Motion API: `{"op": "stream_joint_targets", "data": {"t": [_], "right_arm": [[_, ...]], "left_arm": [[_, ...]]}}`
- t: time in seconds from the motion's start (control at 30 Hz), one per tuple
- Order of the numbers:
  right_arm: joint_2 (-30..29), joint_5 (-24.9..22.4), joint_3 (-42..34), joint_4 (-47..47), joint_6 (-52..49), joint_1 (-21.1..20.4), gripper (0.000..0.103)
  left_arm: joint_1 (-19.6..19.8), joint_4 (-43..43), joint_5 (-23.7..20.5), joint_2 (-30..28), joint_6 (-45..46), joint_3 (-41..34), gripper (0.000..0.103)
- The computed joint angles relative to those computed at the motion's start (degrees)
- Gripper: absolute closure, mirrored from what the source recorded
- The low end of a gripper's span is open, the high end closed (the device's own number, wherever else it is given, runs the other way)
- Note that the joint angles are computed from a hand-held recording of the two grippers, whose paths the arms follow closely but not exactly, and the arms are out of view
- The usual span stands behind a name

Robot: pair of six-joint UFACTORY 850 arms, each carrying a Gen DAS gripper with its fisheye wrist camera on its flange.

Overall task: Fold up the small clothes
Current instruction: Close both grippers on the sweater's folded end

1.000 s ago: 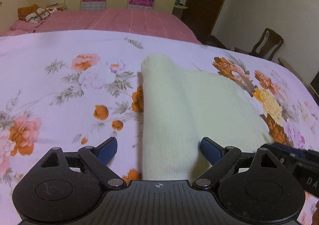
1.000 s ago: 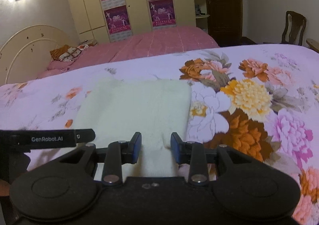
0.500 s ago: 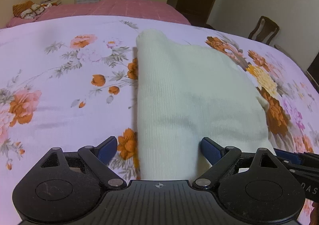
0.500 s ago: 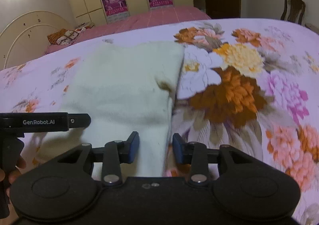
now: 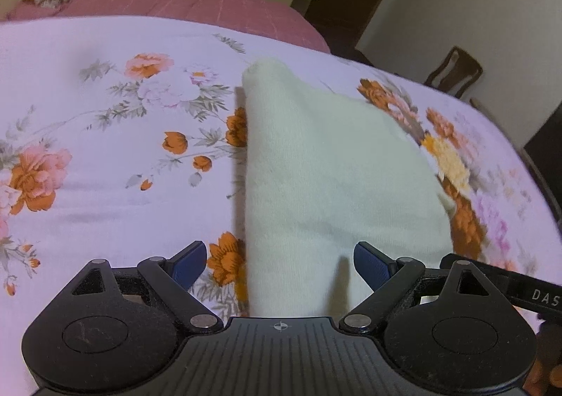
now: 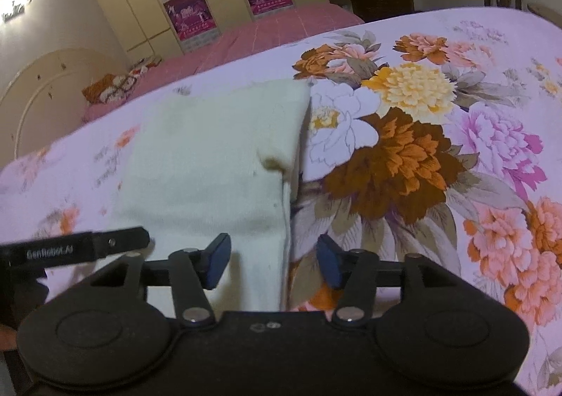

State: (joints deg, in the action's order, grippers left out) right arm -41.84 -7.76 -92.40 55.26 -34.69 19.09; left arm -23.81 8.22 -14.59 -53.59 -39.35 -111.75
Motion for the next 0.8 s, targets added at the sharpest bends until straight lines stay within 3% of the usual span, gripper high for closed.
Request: {"op": "stream_joint_targets", "data": {"t": [0.3,0.5,0.53,0.6,0.63,0.77,0.8], "right_arm": [[-5.5,-6.9,-7.8,14.2,-6.8,-2.2,0.042],[-9.9,-10.0,-13.8,12.4,-2.4,-2.7,0.037],[-10.6,-10.7,-14.7,13.7,-3.5,-2.9,0.036],[-11.8,-11.8,-16.1,15.6,-4.5,-3.2,0.035],[-12.4,-12.5,-16.7,17.1,-5.4,-3.4,0.036],[-13.8,-13.6,-17.8,23.1,-10.5,-3.8,0.052],[-14.0,-14.4,-18.0,24.4,-11.5,-4.0,0.057]], "left_arm": [[1.6,-16.1,-0.7,-4.5,13.8,-6.8,0.013],[2.7,-28.6,-2.1,-8.1,25.3,-12.2,0.013],[2.8,-30.8,-2.1,-8.7,27.4,-12.9,0.015],[2.9,-35.8,-1.9,-9.5,32.2,-14.0,0.029],[3.0,-39.5,-1.8,-10.0,35.1,-14.4,0.032],[3.2,-45.8,-1.4,-10.8,39.5,-15.2,0.041],[3.4,-50.3,-2.1,-10.9,43.2,-15.3,0.049]]}}
